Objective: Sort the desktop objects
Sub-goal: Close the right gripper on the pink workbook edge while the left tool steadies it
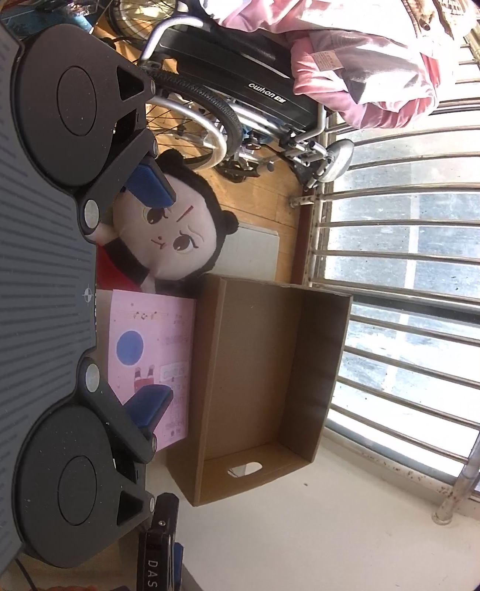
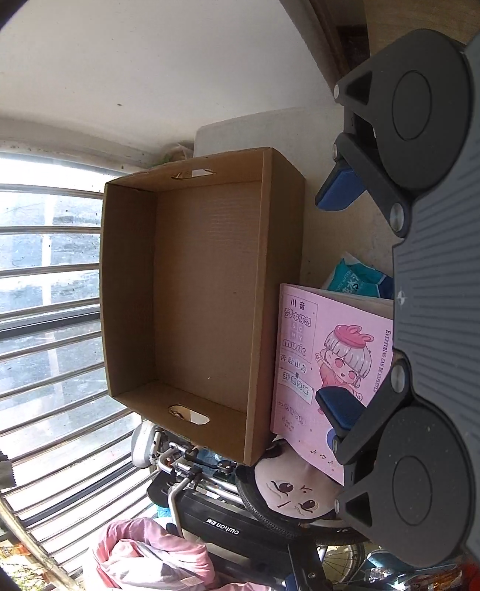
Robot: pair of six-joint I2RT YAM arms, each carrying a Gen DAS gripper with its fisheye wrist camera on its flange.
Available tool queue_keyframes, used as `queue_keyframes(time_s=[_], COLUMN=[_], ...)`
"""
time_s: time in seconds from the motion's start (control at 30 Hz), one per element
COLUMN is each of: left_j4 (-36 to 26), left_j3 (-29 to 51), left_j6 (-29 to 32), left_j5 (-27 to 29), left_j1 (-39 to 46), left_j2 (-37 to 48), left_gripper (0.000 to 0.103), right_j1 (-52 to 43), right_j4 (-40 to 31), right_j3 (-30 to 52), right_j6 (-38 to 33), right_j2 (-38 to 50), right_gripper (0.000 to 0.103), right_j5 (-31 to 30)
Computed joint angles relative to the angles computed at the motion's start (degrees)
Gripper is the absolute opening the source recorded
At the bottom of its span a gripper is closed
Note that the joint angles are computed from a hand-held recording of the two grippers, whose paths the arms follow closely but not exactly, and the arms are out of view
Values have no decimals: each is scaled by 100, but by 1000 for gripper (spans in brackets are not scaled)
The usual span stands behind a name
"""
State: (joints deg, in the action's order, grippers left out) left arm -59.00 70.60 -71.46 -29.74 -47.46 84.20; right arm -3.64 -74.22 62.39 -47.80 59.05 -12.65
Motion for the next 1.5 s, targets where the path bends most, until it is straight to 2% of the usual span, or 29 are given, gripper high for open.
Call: queue_keyframes(time_s=[0.1,0.23,0.33,0.4,0.63,0.7,0.77,0.97,1.3,1.5], left_j4=[756,1565,2022,2257,2408,2449,2451,2298,2253,2411], left_j3=[-353,-600,-746,-841,-787,-746,-683,-593,-721,-1125], left_j6=[399,1008,1115,1110,1149,1157,1135,906,235,-27], left_j5=[250,902,1551,1925,2622,2856,3005,3074,2995,2851], left_j1=[371,798,1065,1198,1332,1350,1330,1135,546,384], left_j2=[142,549,866,1014,1438,1545,1658,1813,1543,1240], left_gripper=[102,101,101,101,101,102,102,103,103,103], right_j1=[177,264,194,187,278,321,367,351,187,123], right_j4=[263,413,288,296,227,171,140,-80,-28,-97], right_j3=[-203,-233,-46,-8,134,197,270,565,610,721], right_j6=[237,564,820,927,791,809,820,679,-251,-396], right_j2=[593,1389,2086,2353,2988,3159,3282,3484,3516,3735], right_gripper=[92,87,84,79,61,52,50,46,46,44], right_j5=[269,382,216,173,1,-32,-85,-117,-94,-253])
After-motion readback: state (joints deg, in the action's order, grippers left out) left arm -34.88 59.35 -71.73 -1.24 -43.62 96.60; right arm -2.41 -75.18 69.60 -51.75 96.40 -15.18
